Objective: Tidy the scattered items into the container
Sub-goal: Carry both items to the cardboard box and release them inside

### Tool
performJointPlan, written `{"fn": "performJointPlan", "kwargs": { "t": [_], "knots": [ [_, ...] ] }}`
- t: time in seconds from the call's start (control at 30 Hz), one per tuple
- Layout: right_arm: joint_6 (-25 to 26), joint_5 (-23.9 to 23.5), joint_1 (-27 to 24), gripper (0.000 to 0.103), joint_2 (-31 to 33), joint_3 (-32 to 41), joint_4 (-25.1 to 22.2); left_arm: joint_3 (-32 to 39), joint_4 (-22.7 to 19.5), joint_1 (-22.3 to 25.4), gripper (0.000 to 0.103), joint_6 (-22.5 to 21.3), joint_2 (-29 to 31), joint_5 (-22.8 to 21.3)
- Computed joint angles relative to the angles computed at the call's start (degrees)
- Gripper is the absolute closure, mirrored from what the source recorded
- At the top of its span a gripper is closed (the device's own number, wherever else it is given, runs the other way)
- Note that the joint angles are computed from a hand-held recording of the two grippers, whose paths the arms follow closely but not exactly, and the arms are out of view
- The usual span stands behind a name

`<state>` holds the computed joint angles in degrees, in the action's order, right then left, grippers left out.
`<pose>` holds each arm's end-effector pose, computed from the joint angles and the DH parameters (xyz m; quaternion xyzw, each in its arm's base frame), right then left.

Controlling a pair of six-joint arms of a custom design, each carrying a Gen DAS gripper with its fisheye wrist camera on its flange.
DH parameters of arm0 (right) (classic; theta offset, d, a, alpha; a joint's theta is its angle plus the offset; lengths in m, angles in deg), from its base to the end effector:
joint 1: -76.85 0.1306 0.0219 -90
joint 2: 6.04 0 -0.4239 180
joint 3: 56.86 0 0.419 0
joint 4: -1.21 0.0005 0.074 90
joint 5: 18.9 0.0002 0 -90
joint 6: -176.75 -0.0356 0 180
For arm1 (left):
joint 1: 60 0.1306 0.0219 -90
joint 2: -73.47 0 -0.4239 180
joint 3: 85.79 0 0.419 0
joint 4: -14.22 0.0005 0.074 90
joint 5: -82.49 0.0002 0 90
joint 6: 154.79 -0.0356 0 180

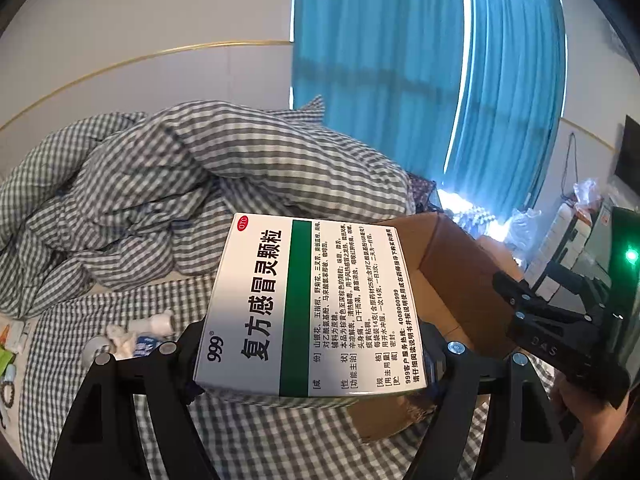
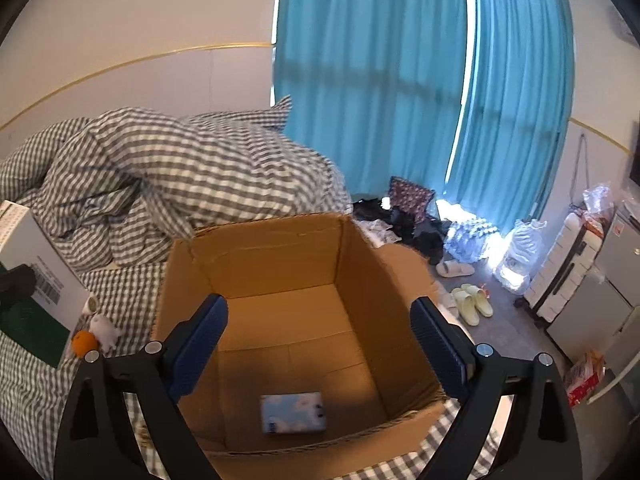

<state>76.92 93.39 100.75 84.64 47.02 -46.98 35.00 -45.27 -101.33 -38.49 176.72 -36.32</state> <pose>0.4832 0.1988 0.5887 -0.0180 0.8746 -0.0326 0.4834 0.4591 -0.3815 0.5990 0.0153 0.8903 -0.0307 0.4541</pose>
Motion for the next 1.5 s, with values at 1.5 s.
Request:
{"fn": "performJointPlan", "kwargs": {
  "t": [1.5],
  "knots": [
    [-3.96,5.04,-2.17,0.005,-6.77,-2.24,-2.53,15.42,-2.37,0.08,0.0,-5.04,13.45,7.93]
  ]
}}
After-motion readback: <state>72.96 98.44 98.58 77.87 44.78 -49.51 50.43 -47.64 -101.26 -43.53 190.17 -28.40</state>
